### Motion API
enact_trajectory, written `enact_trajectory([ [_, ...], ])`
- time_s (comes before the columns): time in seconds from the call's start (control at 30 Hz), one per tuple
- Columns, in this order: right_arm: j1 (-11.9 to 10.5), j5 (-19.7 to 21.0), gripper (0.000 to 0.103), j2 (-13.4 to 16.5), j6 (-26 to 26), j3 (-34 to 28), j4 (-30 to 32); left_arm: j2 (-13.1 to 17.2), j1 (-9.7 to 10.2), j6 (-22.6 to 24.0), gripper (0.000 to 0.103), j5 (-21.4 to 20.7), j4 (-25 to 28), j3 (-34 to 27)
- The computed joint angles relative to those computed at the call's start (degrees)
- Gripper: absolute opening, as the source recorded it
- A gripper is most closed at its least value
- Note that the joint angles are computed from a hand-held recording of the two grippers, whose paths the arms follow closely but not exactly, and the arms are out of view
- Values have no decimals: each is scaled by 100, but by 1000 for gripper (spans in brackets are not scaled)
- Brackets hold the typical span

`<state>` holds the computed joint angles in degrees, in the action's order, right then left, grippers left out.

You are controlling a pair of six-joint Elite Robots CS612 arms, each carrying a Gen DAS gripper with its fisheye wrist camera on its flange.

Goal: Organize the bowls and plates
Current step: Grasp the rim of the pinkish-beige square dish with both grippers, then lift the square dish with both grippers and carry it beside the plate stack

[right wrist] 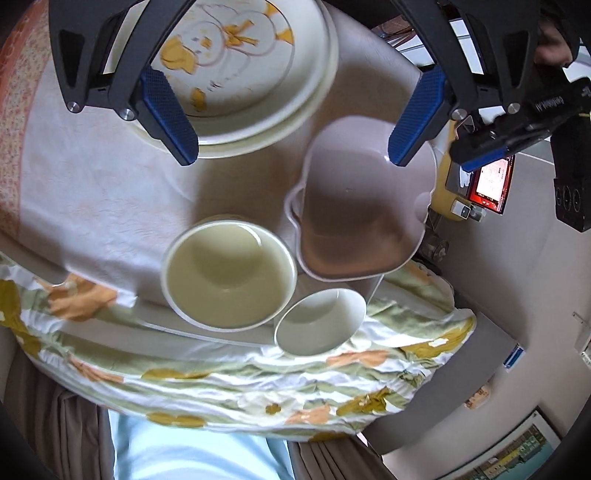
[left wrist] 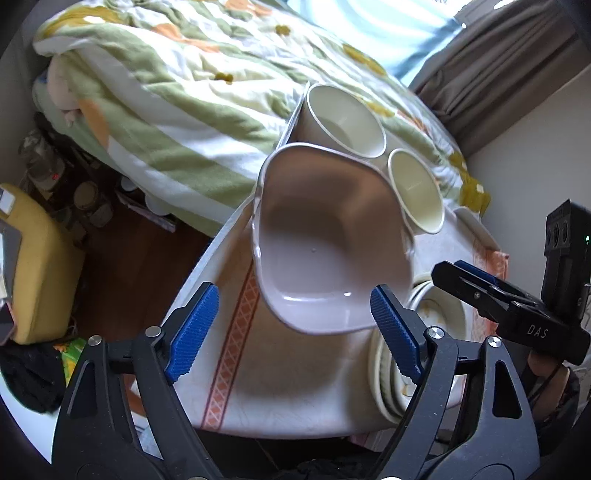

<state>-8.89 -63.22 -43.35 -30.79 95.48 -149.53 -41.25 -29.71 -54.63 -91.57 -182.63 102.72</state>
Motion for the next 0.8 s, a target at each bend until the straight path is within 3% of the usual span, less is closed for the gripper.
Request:
enact_trajectory([
  [0.07, 88, -138, 92, 85, 102, -111, 102, 161, 110, 169, 68, -317, 109, -201],
  [0.2, 234, -373, 79, 271, 334, -334, 282, 381, 235, 539, 62, -638, 446, -531],
  [0.3, 290, -474, 60, 358, 470, -453, 373, 473, 306, 661, 57, -757, 519, -654],
  [0.47, 353, -645, 45, 454, 763, -582, 404, 591, 394, 913, 33, -909, 961, -913],
  [0.53, 356, -635, 29, 484, 827, -635, 499, 617, 410, 989, 27, -930, 1089, -976],
  [0.63, 346, -591, 19, 489, 912, -630, 485, 624, 435, 1067, 25, -975, 1084, -996],
  [0.8, 337, -610, 14, 472, 971, -605, 427, 595, 431, 1164, 21, -912, 1137, -981],
])
